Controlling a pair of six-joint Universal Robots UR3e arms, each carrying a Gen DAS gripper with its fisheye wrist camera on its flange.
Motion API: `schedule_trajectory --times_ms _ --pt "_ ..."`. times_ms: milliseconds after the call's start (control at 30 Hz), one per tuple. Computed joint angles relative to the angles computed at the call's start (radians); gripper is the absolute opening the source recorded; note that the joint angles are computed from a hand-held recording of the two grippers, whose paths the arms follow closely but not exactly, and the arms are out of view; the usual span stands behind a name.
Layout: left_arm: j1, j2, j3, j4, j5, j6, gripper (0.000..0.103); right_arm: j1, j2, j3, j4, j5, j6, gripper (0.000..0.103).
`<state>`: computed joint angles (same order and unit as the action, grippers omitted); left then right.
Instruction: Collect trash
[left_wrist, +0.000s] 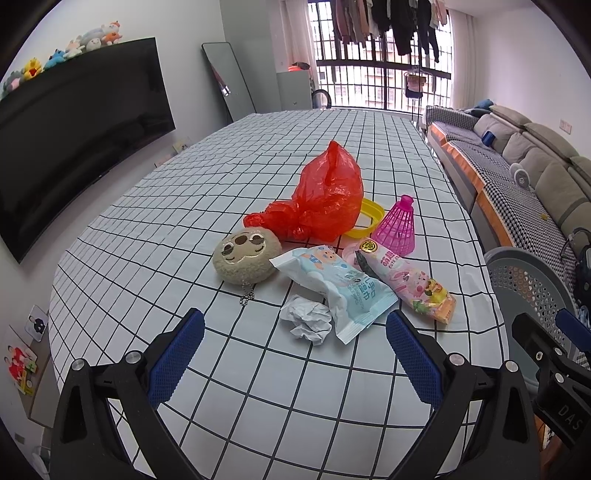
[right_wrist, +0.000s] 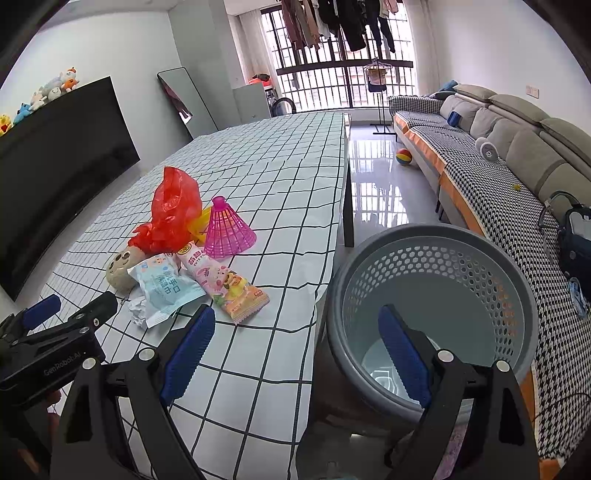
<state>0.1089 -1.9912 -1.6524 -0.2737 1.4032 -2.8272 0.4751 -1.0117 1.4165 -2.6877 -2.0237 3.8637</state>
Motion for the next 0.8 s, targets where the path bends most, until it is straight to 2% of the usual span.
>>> schedule_trajectory --times_ms 800 --pt "0.002 0.001 0.000 -0.008 -0.009 0.004 0.097 -0.004 0.002 0.000 -0.004 0.004 -0.003 0.086"
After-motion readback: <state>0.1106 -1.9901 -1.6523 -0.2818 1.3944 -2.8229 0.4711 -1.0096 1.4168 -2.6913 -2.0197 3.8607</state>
